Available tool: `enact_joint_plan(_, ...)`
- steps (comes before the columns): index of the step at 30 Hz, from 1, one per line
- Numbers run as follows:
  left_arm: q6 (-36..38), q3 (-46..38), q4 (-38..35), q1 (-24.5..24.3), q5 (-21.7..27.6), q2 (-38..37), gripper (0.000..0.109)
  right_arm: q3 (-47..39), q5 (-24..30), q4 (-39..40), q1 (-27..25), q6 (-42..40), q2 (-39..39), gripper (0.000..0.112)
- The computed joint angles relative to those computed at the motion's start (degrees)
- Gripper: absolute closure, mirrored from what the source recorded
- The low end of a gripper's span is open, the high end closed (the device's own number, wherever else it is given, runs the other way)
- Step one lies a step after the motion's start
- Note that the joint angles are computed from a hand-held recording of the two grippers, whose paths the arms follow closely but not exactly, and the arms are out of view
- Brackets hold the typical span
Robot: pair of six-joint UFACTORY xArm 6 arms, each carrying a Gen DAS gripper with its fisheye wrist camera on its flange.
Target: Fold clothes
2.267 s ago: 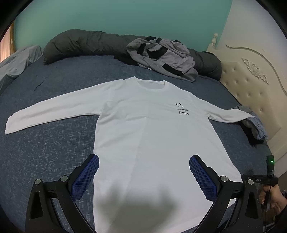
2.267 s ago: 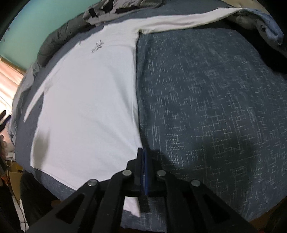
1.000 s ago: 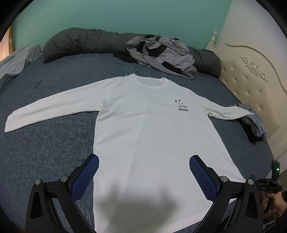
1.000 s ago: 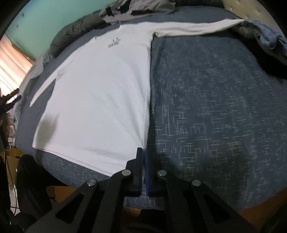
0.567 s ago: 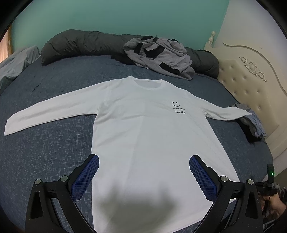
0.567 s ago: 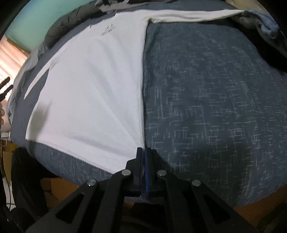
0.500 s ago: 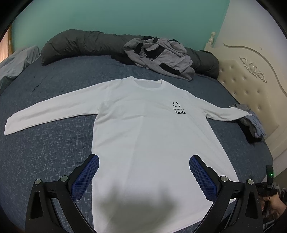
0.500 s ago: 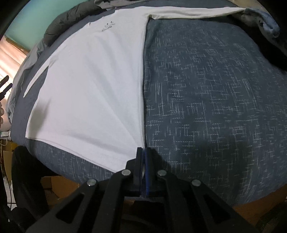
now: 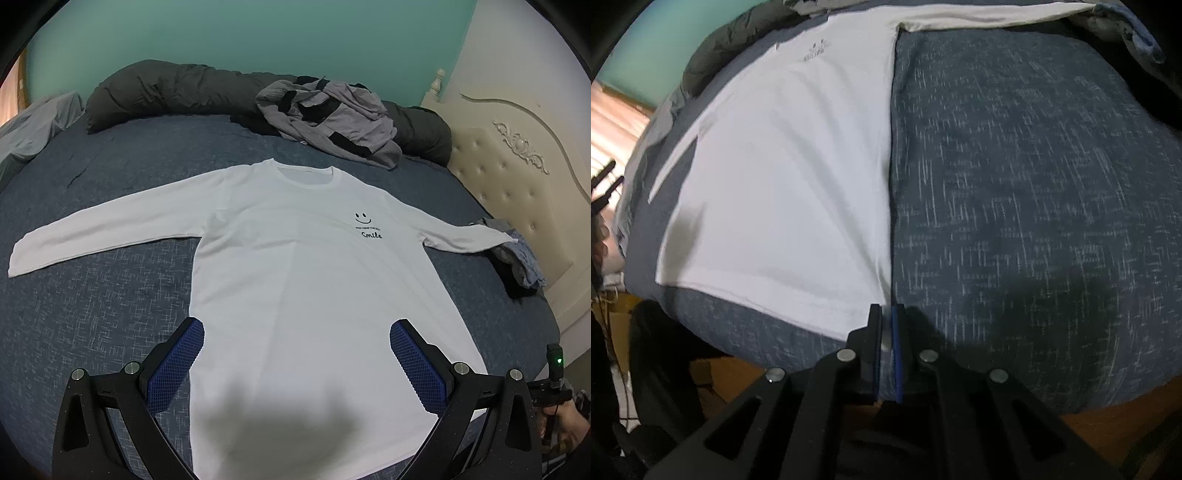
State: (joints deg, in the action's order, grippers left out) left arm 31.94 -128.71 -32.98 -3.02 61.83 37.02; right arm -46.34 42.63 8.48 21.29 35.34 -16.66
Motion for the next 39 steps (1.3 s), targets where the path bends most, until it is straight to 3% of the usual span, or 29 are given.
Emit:
enact_joint_plan(2, 0.1, -0.1, 0.1, 0.1, 0.0, 0.0, 0.006, -0.1, 0.5, 0.5, 0.2, -1.0, -0.1, 0.107)
enact_joint_plan(7, -0.6, -1.6, 0.9, 0.1, 0.4, 1.0, 0.006, 0.3, -5.6, -1.4, -2.2, 2.6, -1.5, 0.107)
enact_joint_plan(9, -0.8, -2.0, 1.2, 0.0, 0.4, 1.2, 0.006, -1.0, -8.1, -2.0, -3.4, 3.2, -0.2, 0.097)
enact_joint_plan(12, -1.2, -2.8, 1.5, 0.0, 0.5, 1.6, 0.006, -1.7, -7.4, 5.3, -6.5, -4.8, 1.5, 0.084)
enact_joint_plan(16, -0.7, -1.6, 1.7, -0.1, 0.1, 0.8, 0.006, -5.1, -3.7, 7.2, -7.7, -7.7, 5.0, 0.082)
enact_joint_plan(20, -0.9, -2.6, 2.3, 0.1, 0.5, 1.6, 0.006, -6.3, -2.7, 5.9, -7.6, -8.2, 7.2, 0.084)
enact_joint_plan(21, -1.0, -2.9, 2.3, 0.2, 0.7, 1.8, 0.006, -5.6, -3.3, 6.0, -7.6, -8.7, 6.8, 0.100)
enact_joint_plan(23, -1.2, -3.1, 2.5, 0.2, 0.7, 2.1, 0.006, -4.0, -4.8, 5.4, -7.6, -8.9, 5.4, 0.109)
enact_joint_plan(29, -1.1, -1.7, 2.6, -0.1, 0.3, 1.5, 0.006, 0.0, -8.5, 1.6, -8.8, -6.8, 1.2, 0.110)
enact_joint_plan(33, -0.4, -0.8, 2.2, -0.2, 0.2, 0.6, 0.006, -0.8, -4.9, 0.8, -8.4, -6.8, 2.1, 0.110)
enact_joint_plan(39, -0.5, -1.6, 1.9, 0.0, 0.4, 0.8, 0.006, 0.7, -4.4, 3.8, -9.7, -6.4, 0.5, 0.108)
